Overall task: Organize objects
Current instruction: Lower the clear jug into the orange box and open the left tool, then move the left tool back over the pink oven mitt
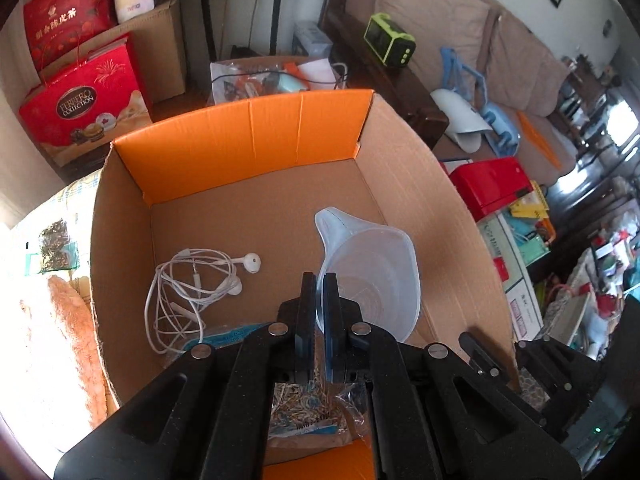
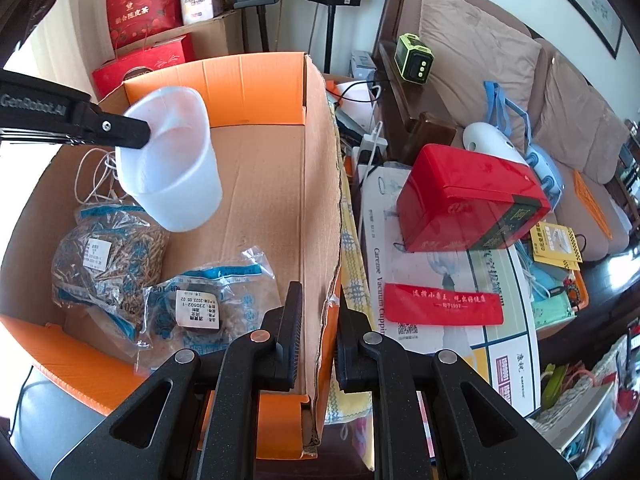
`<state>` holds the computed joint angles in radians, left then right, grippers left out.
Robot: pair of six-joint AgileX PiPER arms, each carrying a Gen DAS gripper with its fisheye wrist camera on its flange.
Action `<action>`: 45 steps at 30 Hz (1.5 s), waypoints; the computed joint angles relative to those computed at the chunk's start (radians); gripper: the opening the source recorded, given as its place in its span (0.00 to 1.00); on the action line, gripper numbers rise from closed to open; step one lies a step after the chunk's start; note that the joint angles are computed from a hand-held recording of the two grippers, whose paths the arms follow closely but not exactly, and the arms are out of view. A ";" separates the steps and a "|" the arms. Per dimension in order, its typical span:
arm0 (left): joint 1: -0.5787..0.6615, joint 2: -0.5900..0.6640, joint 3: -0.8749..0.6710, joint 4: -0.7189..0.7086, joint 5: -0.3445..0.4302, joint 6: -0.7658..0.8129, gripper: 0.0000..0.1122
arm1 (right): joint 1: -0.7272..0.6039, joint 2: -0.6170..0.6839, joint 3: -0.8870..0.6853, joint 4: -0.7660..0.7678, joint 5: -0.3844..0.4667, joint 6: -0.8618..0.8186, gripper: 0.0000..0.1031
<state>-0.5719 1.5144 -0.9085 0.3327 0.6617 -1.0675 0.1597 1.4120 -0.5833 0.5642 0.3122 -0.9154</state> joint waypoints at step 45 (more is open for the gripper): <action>0.051 -0.803 0.347 0.226 0.480 -0.059 0.77 | -0.028 0.001 0.005 0.080 0.019 -0.083 0.13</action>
